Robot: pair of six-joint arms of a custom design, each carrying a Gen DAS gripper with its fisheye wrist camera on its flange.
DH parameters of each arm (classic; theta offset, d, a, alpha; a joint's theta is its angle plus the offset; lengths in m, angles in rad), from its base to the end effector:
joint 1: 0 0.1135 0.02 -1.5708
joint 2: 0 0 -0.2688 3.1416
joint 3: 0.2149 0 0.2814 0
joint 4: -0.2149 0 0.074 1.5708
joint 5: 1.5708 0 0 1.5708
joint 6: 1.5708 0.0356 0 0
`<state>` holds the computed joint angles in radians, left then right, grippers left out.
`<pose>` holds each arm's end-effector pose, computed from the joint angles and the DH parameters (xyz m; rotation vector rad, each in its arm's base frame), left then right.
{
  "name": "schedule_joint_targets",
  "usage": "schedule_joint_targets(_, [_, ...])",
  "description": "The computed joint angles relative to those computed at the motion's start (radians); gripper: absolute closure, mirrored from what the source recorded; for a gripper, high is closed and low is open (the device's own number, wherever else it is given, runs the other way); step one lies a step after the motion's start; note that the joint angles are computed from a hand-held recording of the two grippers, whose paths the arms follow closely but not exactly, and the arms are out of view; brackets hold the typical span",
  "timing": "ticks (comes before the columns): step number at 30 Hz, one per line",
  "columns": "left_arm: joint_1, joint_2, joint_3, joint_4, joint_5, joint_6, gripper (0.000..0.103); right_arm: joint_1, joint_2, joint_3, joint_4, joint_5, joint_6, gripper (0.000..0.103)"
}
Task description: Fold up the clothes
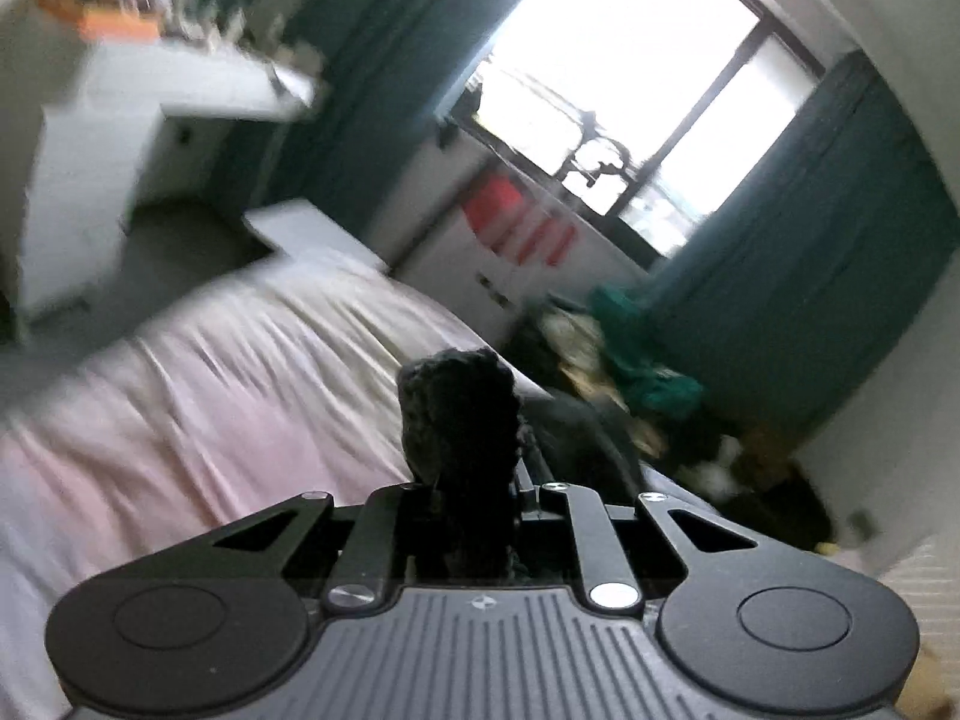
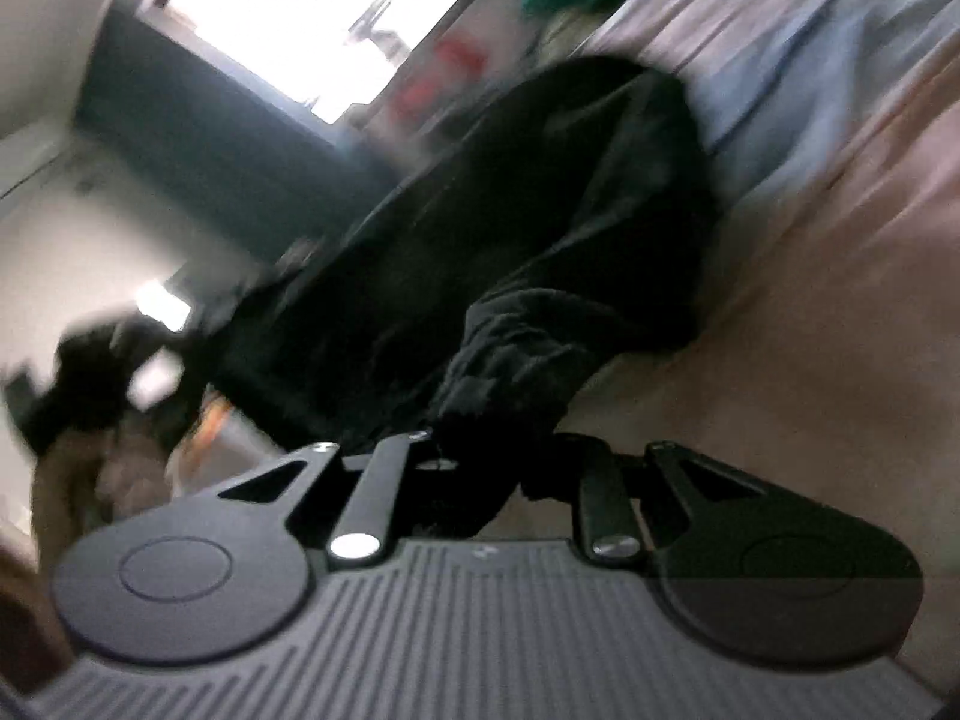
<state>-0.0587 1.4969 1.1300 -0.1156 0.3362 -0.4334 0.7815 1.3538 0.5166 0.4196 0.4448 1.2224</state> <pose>0.3723 -0.0336 0.2890 -0.1772 2.0795 -0.6477 0.2151 0.1918 0.1689 0.7348 1.9145 0.8645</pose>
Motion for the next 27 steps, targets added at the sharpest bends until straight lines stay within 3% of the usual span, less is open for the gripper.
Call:
schedule_joint_targets(2, [0.077,0.046,0.112,-0.087,-0.003,0.061,0.087,0.011,0.156,0.109,0.1,-0.074,-0.023,0.084])
schedule_joint_targets(5, [0.145,0.167,0.211,-0.101,-0.03,0.13,0.087,0.002,0.368,0.301,0.152,-0.19,-0.075,0.083])
schedule_joint_targets(9, [0.192,0.327,0.284,-0.114,-0.056,0.233,0.086,-0.031,0.592,0.531,0.046,-0.295,-0.14,0.082])
schedule_joint_targets(11, [0.199,0.417,0.295,-0.06,-0.041,0.214,0.085,-0.047,0.657,0.571,0.032,-0.336,-0.149,0.081])
schedule_joint_targets(15, [0.227,0.51,0.307,0.002,-0.003,0.194,0.076,-0.058,0.692,0.538,0.129,-0.367,-0.166,0.077])
schedule_joint_targets(17, [0.246,0.512,0.304,0.007,0.031,0.188,0.071,-0.06,0.685,0.535,0.128,-0.382,-0.206,0.067])
schedule_joint_targets(18, [0.26,0.494,0.274,0.03,0.051,0.188,0.063,-0.062,0.68,0.537,0.122,-0.399,-0.229,0.055])
schedule_joint_targets(19, [0.272,0.464,0.233,0.051,0.063,0.184,0.045,-0.058,0.665,0.529,0.107,-0.407,-0.253,0.04])
schedule_joint_targets(21, [0.296,0.394,0.136,0.104,0.068,0.185,0.02,-0.045,0.633,0.524,0.065,-0.396,-0.305,0.022])
schedule_joint_targets(25, [0.333,0.19,-0.064,0.173,0.079,0.208,0.008,-0.011,0.515,0.469,-0.038,-0.295,-0.351,0.018])
schedule_joint_targets(27, [0.334,0.083,-0.145,0.167,0.079,0.223,0.008,0.003,0.447,0.44,-0.102,-0.233,-0.374,0.018])
